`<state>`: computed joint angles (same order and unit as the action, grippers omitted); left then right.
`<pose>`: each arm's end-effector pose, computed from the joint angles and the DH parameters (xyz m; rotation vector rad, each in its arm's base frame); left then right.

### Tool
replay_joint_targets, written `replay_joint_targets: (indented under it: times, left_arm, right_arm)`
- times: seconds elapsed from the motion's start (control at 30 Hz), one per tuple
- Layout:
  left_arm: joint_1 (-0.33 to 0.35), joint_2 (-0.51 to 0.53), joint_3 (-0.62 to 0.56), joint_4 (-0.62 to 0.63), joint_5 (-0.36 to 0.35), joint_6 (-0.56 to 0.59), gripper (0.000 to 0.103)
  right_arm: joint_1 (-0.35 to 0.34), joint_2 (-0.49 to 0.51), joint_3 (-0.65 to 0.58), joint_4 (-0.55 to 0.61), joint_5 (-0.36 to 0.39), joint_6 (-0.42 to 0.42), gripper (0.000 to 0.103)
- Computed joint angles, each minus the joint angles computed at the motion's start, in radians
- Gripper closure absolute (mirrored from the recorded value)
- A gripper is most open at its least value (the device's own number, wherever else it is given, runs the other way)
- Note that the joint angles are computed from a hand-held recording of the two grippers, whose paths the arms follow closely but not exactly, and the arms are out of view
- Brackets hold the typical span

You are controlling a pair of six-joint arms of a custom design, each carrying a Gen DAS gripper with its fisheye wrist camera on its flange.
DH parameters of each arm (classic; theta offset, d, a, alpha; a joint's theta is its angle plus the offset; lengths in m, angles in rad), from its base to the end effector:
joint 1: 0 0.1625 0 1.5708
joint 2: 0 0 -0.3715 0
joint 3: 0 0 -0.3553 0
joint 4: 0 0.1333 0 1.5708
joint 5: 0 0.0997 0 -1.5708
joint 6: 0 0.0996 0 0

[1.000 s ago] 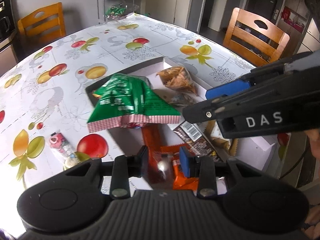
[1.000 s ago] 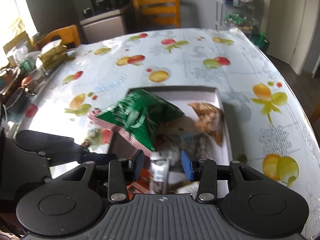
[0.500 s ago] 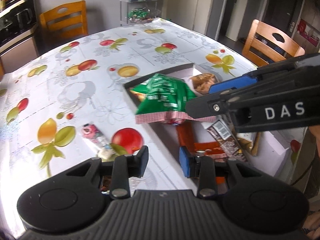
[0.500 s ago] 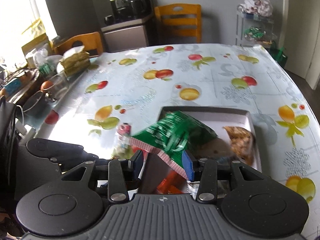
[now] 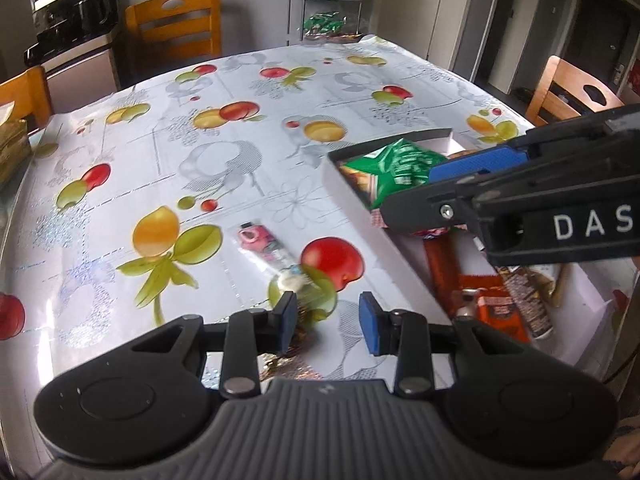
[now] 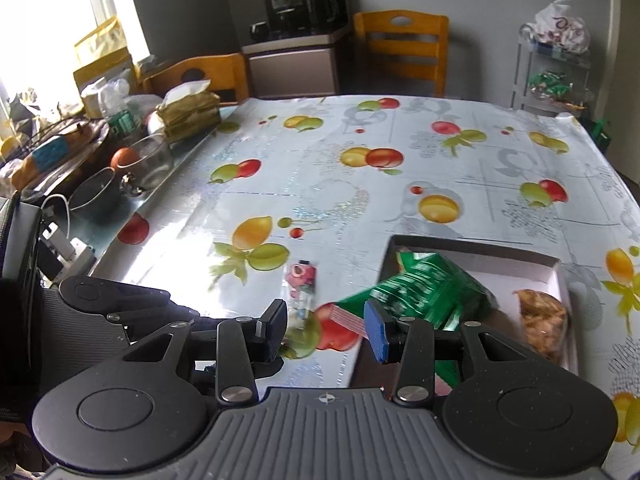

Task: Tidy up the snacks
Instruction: 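Move both tools back to the pink candy stick and brown wrapped chocolate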

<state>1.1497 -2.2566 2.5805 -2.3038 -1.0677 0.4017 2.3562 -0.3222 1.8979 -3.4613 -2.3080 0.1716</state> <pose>0.0724 -0.2820 0.2965 0.9102 2.4320 -0.5444 0.3780 -0.2842 -0.1144 0.6117 -2.4395 0.8001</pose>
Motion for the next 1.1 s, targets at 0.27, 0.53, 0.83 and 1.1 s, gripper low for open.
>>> replay_joint_targets:
  times: [0.27, 0.53, 0.83, 1.1]
  left_arm:
    - [0.063, 0.068, -0.029, -0.048, -0.016, 0.047, 0.070]
    - [0.125, 0.148, -0.057, -0.080, -0.032, 0.077, 0.070]
    - [0.181, 0.200, -0.064, -0.120, -0.046, 0.132, 0.058]
    - [0.219, 0.231, -0.067, -0.167, -0.082, 0.199, 0.058]
  right_arm:
    - [-0.012, 0.025, -0.060, 0.060, 0.011, -0.004, 0.057]
    - [-0.031, 0.049, -0.116, 0.127, 0.016, -0.014, 0.051]
    - [-0.058, 0.088, -0.188, 0.199, 0.046, -0.039, 0.051]
    - [-0.076, 0.120, -0.241, 0.243, 0.057, -0.055, 0.051]
